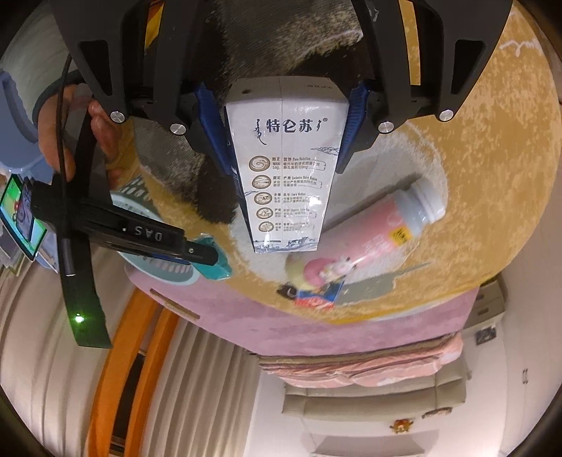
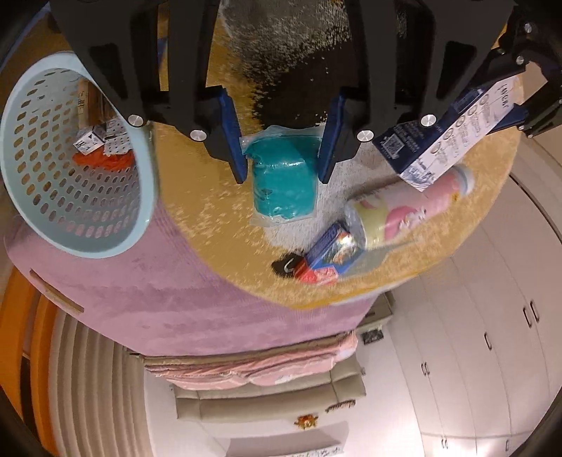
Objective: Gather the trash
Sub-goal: 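Grasp the white milk carton with the left tool while the right tool grasps the teal bag, then carry the carton and teal bag over the blue basket and open both tools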
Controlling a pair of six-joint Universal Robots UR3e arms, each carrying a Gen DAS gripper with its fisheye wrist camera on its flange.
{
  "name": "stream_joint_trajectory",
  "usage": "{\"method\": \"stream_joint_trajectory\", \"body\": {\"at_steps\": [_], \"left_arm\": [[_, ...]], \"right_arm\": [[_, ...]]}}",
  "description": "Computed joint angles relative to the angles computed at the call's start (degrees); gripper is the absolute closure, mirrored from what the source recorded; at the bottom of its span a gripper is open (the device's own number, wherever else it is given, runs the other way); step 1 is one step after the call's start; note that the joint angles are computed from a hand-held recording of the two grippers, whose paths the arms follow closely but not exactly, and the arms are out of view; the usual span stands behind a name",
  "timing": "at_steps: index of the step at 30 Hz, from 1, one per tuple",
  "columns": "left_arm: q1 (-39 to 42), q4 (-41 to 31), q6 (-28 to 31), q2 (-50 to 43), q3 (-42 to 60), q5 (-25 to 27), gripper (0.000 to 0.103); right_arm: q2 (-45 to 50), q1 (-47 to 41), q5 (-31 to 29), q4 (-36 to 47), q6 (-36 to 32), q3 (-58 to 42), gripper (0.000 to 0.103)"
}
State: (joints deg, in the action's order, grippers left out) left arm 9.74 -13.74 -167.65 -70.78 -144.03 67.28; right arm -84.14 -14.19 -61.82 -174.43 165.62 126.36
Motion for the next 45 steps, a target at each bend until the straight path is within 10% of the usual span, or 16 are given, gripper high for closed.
{"method": "stream_joint_trajectory", "body": {"at_steps": [18,33,45], "left_arm": [[-23.28,5.70,-9.70,-24.01,27.87,10.75,0.047],[-34.78,-10.11,-12.73,-54.93,68.29,13.61,0.047],[-36.15,-13.89,-15.60,-62.83,77.79,13.30,0.036]], "right_arm": [[-14.32,-24.18,11.86,11.05,-4.04,4.97,0.065],[-0.40,-33.42,10.12,10.44,-2.76,-3.34,0.065],[6.67,-35.59,9.62,11.93,-2.09,-7.00,0.053]]}}
